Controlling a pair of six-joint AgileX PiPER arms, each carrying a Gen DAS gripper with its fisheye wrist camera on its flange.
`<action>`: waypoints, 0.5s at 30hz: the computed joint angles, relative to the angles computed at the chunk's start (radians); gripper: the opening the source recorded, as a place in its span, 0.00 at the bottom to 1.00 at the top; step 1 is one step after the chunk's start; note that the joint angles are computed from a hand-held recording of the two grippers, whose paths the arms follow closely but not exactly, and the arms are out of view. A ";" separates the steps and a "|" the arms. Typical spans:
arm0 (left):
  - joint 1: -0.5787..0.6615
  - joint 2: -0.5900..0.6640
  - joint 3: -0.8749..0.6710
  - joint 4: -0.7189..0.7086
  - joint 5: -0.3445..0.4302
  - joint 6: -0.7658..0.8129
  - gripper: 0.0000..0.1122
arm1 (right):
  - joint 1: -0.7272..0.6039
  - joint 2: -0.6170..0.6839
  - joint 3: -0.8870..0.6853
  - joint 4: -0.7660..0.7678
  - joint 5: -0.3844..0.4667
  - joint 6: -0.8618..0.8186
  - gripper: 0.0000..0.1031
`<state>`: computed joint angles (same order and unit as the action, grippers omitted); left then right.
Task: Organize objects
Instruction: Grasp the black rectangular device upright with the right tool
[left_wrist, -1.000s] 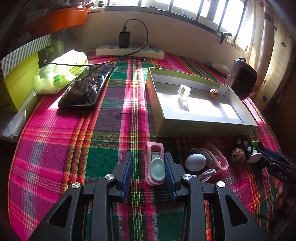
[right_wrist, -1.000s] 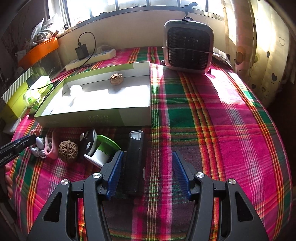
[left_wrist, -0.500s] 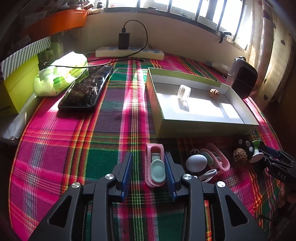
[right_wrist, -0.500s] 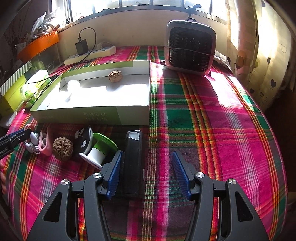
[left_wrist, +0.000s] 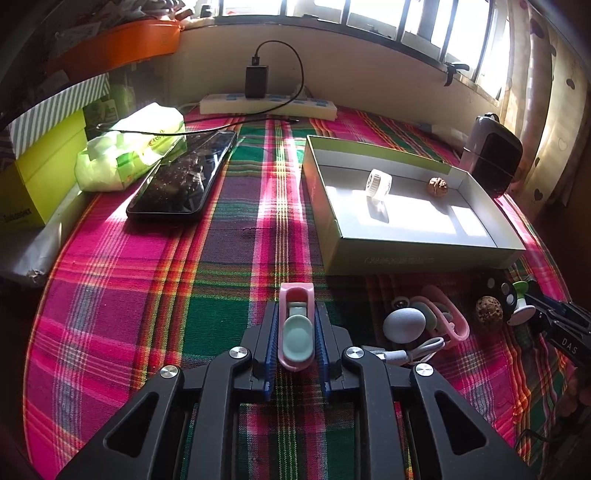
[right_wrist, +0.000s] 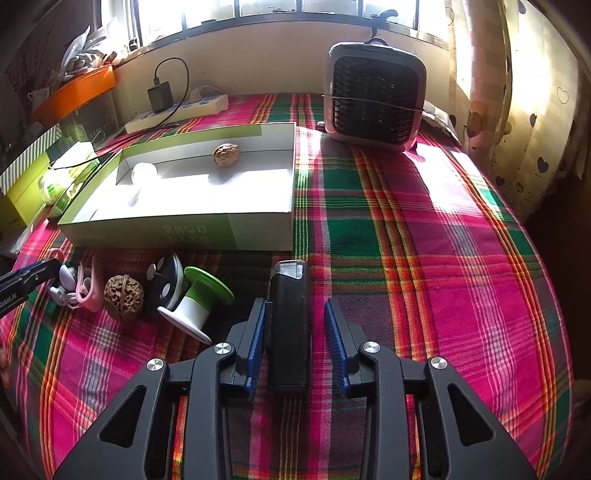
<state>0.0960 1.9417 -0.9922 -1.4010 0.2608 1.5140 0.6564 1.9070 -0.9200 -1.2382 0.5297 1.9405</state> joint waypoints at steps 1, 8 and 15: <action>0.001 0.000 0.001 -0.010 0.003 0.009 0.14 | 0.000 0.000 0.000 0.001 0.002 0.002 0.27; 0.001 0.000 0.005 -0.035 0.004 0.029 0.14 | -0.001 -0.001 0.003 -0.003 0.002 0.009 0.24; 0.003 0.001 0.004 -0.033 0.004 0.029 0.14 | 0.000 0.000 0.002 -0.002 0.003 0.008 0.24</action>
<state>0.0985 1.9431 -0.9884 -1.4338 0.2652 1.5426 0.6560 1.9066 -0.9184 -1.2405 0.5322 1.9489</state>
